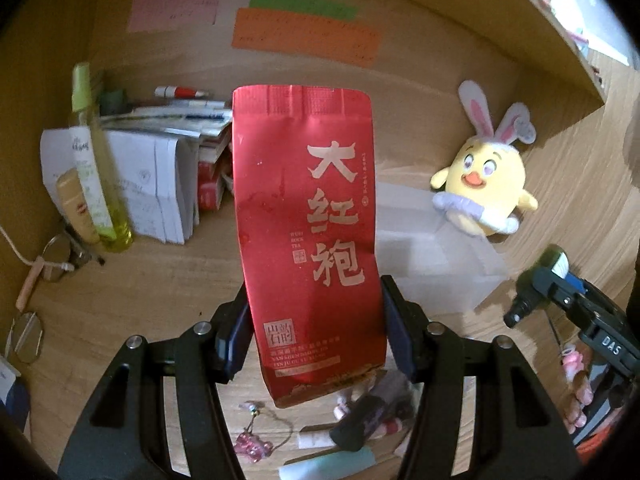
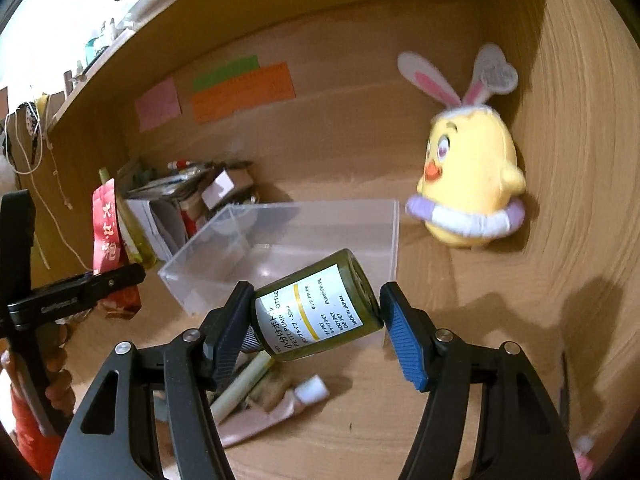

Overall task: Organize objects
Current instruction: 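Carry the red tea bag into the box with the left tool while the right carries the green bottle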

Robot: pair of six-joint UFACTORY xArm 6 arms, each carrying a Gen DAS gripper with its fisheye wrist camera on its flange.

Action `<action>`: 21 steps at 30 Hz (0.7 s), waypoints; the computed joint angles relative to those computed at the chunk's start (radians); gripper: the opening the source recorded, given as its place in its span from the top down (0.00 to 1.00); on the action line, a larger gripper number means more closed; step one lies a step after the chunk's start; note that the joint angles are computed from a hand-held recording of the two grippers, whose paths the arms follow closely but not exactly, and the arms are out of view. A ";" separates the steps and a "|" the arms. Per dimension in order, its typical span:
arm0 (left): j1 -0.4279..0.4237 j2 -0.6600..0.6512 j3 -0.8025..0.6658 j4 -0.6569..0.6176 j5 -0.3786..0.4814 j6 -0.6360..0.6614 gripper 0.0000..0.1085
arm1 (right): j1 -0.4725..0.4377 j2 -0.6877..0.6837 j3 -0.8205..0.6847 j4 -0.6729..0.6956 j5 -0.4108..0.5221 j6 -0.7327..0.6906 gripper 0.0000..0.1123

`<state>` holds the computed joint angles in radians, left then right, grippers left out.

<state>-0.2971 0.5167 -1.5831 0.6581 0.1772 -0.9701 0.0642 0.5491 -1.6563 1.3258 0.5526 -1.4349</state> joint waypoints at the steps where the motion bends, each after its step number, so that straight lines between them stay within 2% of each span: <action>1: -0.002 0.006 -0.014 0.007 0.004 -0.004 0.47 | 0.004 0.000 -0.007 0.015 -0.006 -0.013 0.45; 7: -0.009 0.022 -0.085 0.073 0.023 -0.031 0.47 | 0.018 0.002 -0.052 0.084 -0.003 -0.067 0.45; 11: -0.010 0.040 -0.133 0.093 0.043 -0.053 0.47 | 0.028 0.026 -0.106 0.072 0.008 -0.041 0.45; 17: -0.016 0.120 -0.233 -0.150 0.051 0.170 0.47 | 0.054 0.086 -0.209 0.030 -0.021 0.002 0.45; 21: -0.023 0.193 -0.344 -0.181 0.100 0.215 0.47 | 0.059 0.144 -0.303 -0.031 -0.002 0.077 0.45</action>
<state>-0.3200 0.7093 -1.9271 0.4773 0.2777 -0.7553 0.1231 0.6936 -1.9593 1.2948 0.5511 -1.3577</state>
